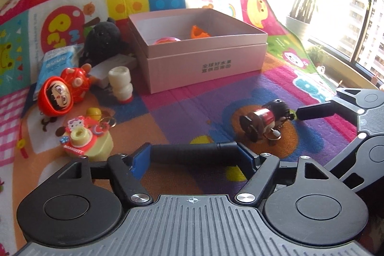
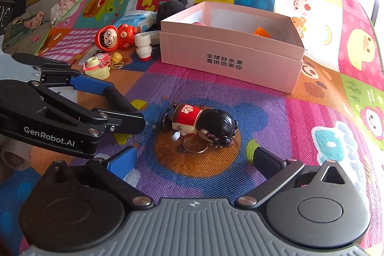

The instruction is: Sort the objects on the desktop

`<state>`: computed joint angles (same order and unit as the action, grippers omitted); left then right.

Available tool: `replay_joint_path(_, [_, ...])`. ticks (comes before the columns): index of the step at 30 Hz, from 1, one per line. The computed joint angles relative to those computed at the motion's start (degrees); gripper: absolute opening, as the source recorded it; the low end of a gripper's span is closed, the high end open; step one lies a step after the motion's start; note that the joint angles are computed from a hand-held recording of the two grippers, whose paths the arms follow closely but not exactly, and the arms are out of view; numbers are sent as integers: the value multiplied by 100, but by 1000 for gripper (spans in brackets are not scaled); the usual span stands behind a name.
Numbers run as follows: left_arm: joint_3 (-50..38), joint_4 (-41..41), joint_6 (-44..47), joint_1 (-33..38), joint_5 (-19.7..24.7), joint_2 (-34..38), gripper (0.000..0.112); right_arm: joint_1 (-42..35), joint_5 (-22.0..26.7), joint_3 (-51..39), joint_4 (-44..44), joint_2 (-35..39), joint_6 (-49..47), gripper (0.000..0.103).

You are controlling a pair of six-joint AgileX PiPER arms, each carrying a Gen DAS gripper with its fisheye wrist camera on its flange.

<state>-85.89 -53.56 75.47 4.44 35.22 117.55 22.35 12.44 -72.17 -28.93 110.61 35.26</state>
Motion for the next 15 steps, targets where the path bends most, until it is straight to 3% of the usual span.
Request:
replay_joint_path(4, [167, 162, -118, 146, -464, -100, 80, 26, 123, -68, 37, -2, -17, 103])
replay_joint_path(8, [234, 226, -230, 392, -467, -148, 80, -57, 122, -222, 823, 32, -506, 103])
replay_joint_path(11, [323, 77, -53, 543, -351, -200, 83, -25, 244, -457, 358, 151, 221, 102])
replay_joint_path(13, [392, -61, 126, 597, -281, -240, 88, 29, 387, -621, 76, 233, 519, 94])
replay_joint_path(15, [445, -214, 319, 626, -211, -269, 93, 50, 574, -811, 336, 313, 183, 87])
